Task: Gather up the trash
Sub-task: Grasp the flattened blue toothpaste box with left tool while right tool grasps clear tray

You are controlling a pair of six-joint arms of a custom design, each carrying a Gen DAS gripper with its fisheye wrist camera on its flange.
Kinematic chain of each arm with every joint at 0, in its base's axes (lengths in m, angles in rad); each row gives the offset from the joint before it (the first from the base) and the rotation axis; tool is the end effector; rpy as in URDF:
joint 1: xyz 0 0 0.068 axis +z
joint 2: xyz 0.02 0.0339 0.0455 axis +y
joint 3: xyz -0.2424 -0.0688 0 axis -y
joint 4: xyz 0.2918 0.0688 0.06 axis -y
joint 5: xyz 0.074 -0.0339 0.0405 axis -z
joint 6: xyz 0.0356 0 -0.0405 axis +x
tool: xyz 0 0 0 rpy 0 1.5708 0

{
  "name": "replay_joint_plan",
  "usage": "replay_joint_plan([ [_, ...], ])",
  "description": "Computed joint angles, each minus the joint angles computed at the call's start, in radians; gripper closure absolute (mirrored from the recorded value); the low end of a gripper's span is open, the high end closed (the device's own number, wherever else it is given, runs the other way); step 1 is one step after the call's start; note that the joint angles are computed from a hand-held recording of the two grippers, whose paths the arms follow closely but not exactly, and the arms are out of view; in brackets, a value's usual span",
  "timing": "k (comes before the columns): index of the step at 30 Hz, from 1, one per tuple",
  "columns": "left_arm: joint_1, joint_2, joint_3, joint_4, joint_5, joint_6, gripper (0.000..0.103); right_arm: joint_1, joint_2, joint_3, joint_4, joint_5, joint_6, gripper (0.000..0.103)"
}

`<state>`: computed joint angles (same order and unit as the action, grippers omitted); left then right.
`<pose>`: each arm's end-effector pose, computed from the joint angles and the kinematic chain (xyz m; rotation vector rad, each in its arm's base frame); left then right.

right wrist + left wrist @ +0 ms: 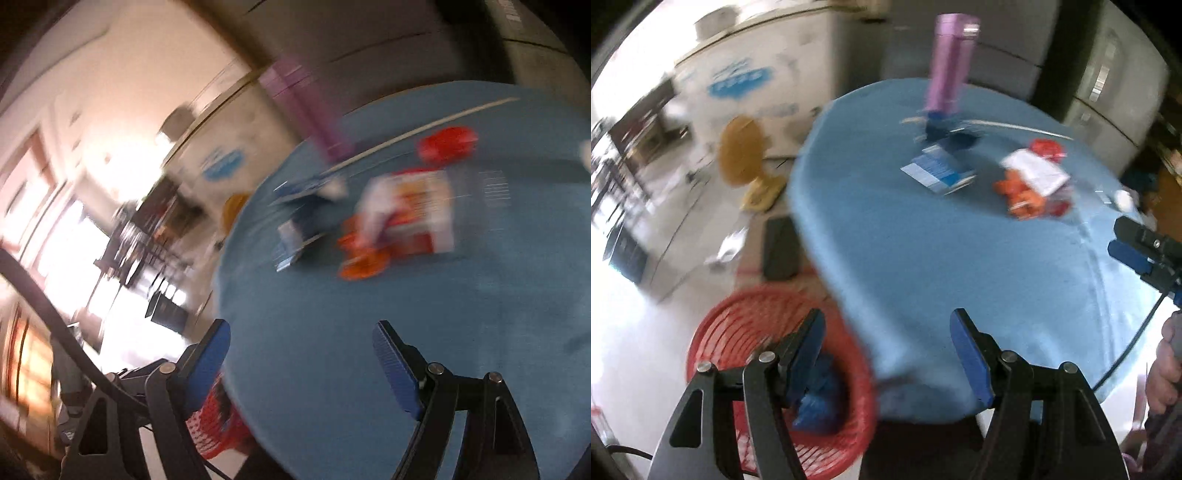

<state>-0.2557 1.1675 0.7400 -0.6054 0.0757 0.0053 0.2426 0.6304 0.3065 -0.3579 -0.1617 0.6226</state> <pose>0.2619 -0.0712 0.1760 0.3668 2.5852 -0.1880 0.1973 0.0547 0.1516 0.3504 2.2965 0.6343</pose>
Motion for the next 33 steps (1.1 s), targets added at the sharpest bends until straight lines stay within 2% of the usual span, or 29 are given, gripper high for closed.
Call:
replay_joint_plan([
  [3,-0.129,0.076,0.08,0.024,-0.04,-0.023,0.03,-0.217,-0.228,-0.045,-0.19,-0.087,-0.057,0.021],
  [5,-0.189,0.136,0.131,0.043,-0.089,-0.012,0.03,-0.366,-0.287,-0.046,-0.267,-0.17,-0.102,0.021],
  [6,-0.212,0.176,0.163,0.046,-0.116,-0.015,0.03,-0.437,-0.3,-0.047,-0.289,-0.217,-0.12,0.021],
  [8,-0.209,0.26,0.235,0.035,-0.11,-0.017,0.03,-0.532,-0.321,-0.045,-0.326,-0.282,-0.149,0.021],
  [12,-0.154,0.42,0.383,0.004,-0.106,-0.032,0.03,-0.639,-0.295,-0.045,-0.334,-0.342,-0.225,0.021],
  [15,-0.11,0.542,0.513,-0.034,-0.092,-0.041,0.03,-0.653,-0.239,-0.059,-0.283,-0.364,-0.225,0.021],
  [19,-0.063,0.71,0.714,-0.117,-0.011,-0.088,0.03,-0.659,-0.183,-0.087,-0.219,-0.377,-0.224,0.021],
  [22,-0.072,0.789,0.804,-0.129,-0.008,-0.086,0.03,-0.647,-0.105,-0.081,-0.147,-0.372,-0.207,0.021],
  [26,-0.117,0.841,0.843,-0.041,-0.105,0.032,0.029,-0.652,0.046,-0.017,-0.034,-0.386,-0.175,0.021],
  [33,-0.176,0.936,0.9,-0.028,-0.158,0.322,0.028,-0.577,0.41,0.166,0.16,-0.344,-0.093,0.021],
])
